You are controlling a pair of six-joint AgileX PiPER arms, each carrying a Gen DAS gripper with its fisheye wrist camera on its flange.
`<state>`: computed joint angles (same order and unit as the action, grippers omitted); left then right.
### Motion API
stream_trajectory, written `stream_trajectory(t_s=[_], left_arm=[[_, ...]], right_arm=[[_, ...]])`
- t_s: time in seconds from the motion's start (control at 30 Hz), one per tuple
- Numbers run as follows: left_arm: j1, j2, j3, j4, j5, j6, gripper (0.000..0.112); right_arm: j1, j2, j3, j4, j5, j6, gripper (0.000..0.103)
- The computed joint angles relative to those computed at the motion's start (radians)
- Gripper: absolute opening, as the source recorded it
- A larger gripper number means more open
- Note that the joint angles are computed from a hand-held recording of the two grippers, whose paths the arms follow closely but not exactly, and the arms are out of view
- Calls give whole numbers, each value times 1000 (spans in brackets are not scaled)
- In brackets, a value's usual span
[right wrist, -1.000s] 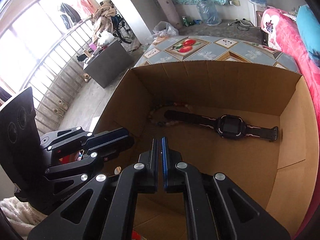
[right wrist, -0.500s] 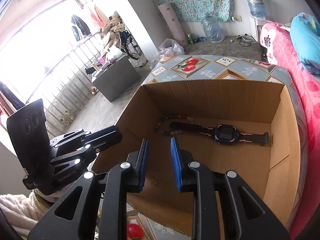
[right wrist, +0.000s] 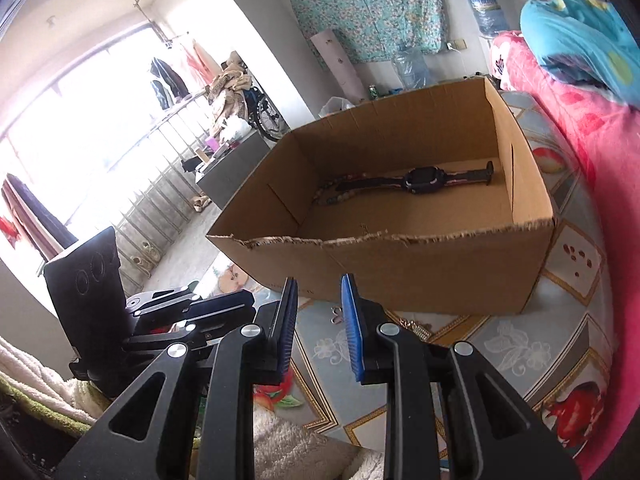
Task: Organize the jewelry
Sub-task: 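Move the left tool down to the gold charms beside the box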
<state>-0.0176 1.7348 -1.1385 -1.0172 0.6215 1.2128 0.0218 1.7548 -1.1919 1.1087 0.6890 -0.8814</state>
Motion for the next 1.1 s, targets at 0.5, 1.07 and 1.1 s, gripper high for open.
stream_trajectory(t_s=[0.5, 1.07, 1.1], left_arm=[[-115, 232, -145, 118, -115, -120, 15], [-90, 205, -145, 255, -46, -265, 15], [-89, 197, -128, 243, -62, -248, 15]], right_arm=[[6, 133, -21, 48, -10, 6, 23], [75, 150, -36, -40, -116, 32, 23], [93, 148, -37, -68, -143, 49, 23]])
